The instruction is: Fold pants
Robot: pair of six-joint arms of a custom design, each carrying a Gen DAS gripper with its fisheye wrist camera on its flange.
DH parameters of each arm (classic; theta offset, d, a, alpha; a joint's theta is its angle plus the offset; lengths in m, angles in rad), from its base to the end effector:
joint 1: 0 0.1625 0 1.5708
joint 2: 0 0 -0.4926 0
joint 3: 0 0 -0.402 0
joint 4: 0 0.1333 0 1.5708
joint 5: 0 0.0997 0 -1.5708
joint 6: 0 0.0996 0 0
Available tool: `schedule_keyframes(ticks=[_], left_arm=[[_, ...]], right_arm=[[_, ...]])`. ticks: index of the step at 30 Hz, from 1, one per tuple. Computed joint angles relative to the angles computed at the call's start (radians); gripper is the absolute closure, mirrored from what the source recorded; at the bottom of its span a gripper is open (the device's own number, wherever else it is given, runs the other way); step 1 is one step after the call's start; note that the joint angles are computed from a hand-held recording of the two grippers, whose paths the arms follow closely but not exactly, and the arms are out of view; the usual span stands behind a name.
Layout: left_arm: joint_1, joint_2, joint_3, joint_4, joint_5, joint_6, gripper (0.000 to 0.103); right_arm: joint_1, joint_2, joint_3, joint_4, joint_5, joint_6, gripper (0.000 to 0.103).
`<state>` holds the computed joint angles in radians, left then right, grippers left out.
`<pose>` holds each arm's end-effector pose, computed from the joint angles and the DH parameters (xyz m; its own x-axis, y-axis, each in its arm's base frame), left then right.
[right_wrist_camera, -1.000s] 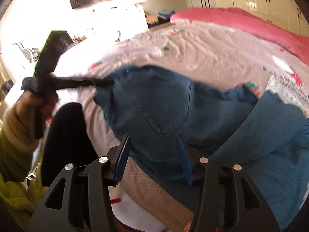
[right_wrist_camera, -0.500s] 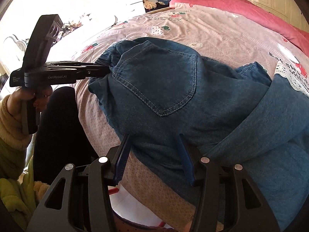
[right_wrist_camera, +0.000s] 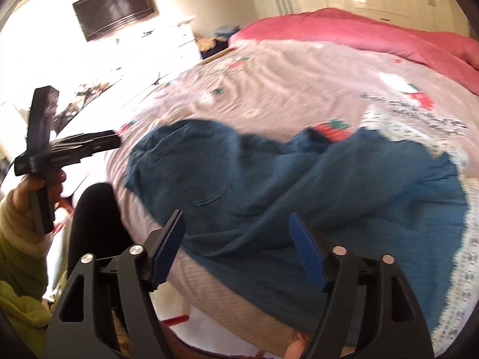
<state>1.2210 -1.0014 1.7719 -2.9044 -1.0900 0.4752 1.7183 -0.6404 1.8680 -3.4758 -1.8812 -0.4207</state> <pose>-0.0664 -0.7054 0.2759 -0.6833 0.4274 -0.5920 0.6775 0.6735 -0.2957 0.1998 -0.6450 0.0669 -0.8387 -0.2697 0.4732 -0.5007 0.7237 -0.4749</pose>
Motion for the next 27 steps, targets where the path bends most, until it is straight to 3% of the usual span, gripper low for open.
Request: schedule_keyframes(ticks=[7,15,27], left_arm=[[-0.043,0.025,0.013,0.028,-0.06,0.014,0.026],[-0.065,0.085,-0.001,0.102,-0.173,-0.007,0.024],[-0.078,0.164,-0.032,0.189,-0.256,-0.001,0.024]], right_arm=[[-0.018,-0.021,0.029,-0.107,-0.072,0.024,0.018],[-0.056,-0.058,0.069,-0.176,-0.089,0.093,0.014],[-0.087,-0.077,0.071,-0.195,-0.109,0.147,0.01]])
